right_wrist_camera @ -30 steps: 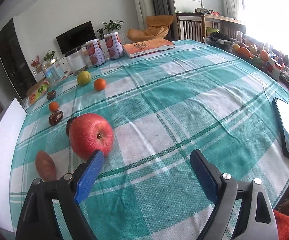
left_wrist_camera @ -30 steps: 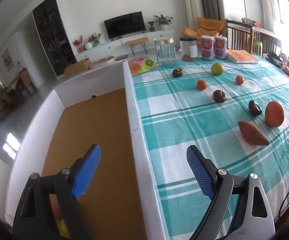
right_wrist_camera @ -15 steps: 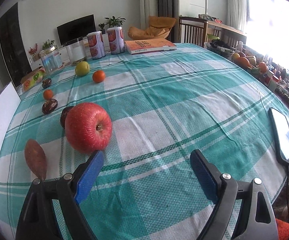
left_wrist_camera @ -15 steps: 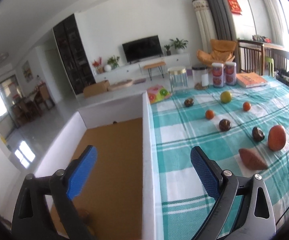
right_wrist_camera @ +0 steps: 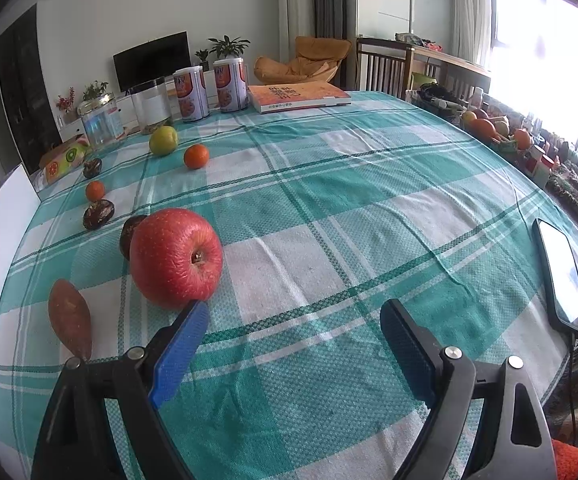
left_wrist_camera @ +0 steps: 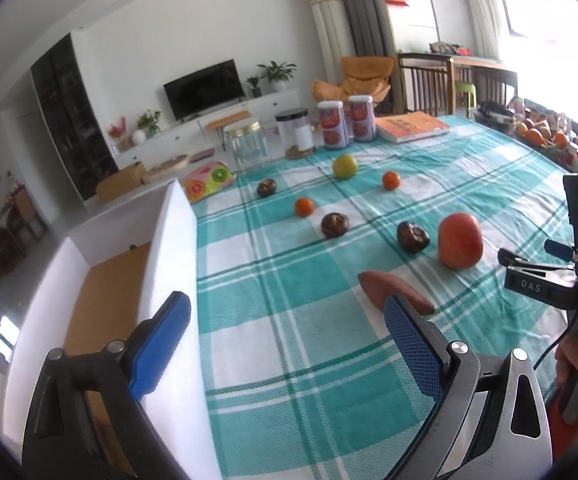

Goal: Organize fruits
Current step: 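Return both grippers over the table toward the remaining fruits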

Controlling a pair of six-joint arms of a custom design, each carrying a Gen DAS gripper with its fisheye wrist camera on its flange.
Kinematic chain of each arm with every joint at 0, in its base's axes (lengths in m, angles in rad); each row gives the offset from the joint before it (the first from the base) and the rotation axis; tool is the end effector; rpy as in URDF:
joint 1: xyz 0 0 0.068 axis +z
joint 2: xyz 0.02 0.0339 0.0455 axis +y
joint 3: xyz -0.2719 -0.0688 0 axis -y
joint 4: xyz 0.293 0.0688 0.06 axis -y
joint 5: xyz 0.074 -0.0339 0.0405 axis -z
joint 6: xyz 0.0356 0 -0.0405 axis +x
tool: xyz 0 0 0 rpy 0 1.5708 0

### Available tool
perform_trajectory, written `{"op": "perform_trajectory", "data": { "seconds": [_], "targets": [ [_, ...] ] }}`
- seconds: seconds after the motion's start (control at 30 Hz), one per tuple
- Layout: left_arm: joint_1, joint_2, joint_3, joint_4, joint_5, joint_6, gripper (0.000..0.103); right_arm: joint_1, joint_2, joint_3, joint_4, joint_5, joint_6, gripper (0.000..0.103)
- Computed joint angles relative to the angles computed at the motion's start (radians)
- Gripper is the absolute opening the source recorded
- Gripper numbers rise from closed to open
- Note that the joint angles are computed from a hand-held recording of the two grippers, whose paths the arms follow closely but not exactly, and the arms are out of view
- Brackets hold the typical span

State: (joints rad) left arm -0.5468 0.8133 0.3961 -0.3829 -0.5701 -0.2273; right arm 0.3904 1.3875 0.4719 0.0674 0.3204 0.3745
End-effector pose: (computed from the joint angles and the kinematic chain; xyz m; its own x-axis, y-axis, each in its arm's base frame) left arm 0.1789 -0.0864 0.1726 -0.6233 0.1573 -0.7660 -0.0245 0.9751 0.2203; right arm 0.2519 0.0916 0.1042 -0.7072 0.0844 -0.7019 0.0968 0.9951 0.0221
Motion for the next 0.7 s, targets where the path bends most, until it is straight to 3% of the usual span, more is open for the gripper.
{"op": "perform_trajectory", "data": {
  "seconds": [0.27, 0.7],
  "targets": [
    [-0.015, 0.258, 0.046, 0.073, 0.074, -0.067, 0.098, -0.001, 0.000, 0.001, 0.000, -0.001, 0.000, 0.088],
    [-0.025, 0.386, 0.076, 0.088, 0.069, -0.082, 0.098, -0.003, 0.003, 0.006, -0.005, -0.007, -0.002, 0.088]
  ]
}}
